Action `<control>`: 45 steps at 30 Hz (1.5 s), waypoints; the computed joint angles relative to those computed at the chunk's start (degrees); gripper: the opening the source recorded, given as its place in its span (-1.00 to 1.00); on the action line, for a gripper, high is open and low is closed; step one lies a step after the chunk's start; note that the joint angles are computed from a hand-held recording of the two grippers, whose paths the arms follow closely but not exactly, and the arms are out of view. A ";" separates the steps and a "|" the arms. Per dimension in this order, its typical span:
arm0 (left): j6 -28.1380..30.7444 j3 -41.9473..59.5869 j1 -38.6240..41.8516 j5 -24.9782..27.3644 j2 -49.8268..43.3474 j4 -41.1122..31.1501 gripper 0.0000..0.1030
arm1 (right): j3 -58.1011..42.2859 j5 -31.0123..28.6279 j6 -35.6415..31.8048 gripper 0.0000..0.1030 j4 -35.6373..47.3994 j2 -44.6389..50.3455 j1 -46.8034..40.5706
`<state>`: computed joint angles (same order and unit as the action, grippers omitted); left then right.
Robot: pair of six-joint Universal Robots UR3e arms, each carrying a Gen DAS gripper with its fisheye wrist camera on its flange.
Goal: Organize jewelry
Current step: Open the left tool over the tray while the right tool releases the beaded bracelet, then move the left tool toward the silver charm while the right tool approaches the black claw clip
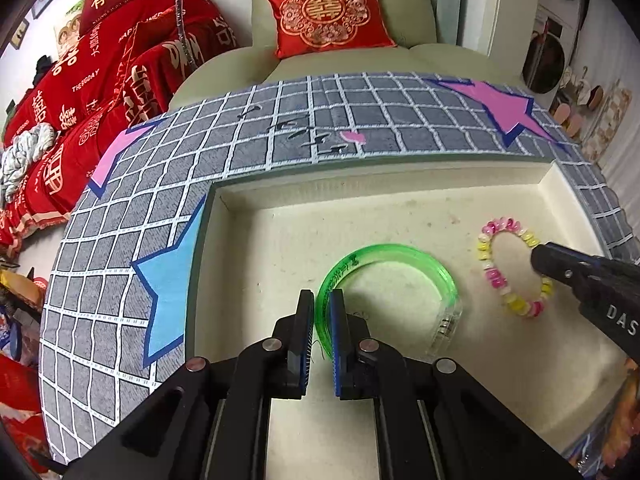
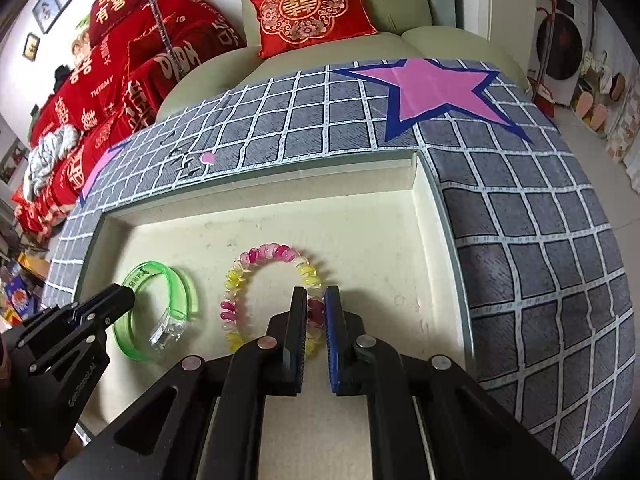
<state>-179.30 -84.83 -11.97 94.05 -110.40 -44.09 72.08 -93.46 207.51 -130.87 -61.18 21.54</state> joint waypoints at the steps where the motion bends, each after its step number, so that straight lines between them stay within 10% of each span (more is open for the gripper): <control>1: -0.29 0.33 -0.28 0.82 -0.21 -0.20 -0.69 | -0.65 -0.46 -0.24 -0.80 0.53 0.32 0.30; 5: -1.42 1.24 -0.08 1.07 0.59 -2.27 -0.69 | -0.04 1.47 0.45 -0.77 0.32 -0.60 -0.33; 9: -1.68 0.84 0.40 0.94 2.21 -1.82 -0.69 | 1.70 1.60 1.81 0.05 -1.40 -2.69 -0.55; 18: -1.40 -3.32 1.58 -2.13 8.70 -2.71 -0.65 | 5.76 3.78 4.67 0.39 -2.46 -9.03 -0.55; 20: -1.84 -4.71 2.13 -2.67 10.92 -3.80 1.00 | 6.73 3.62 5.08 0.52 -2.04 -10.70 -0.12; 33: 2.21 -27.14 3.81 -1.64 39.56 -1.19 1.00 | 22.86 4.75 9.80 0.69 -7.14 -28.63 3.80; 45: 10.20 -40.11 14.97 -11.80 70.82 -21.75 1.00 | 30.60 -9.70 14.14 0.72 -7.74 -39.90 16.79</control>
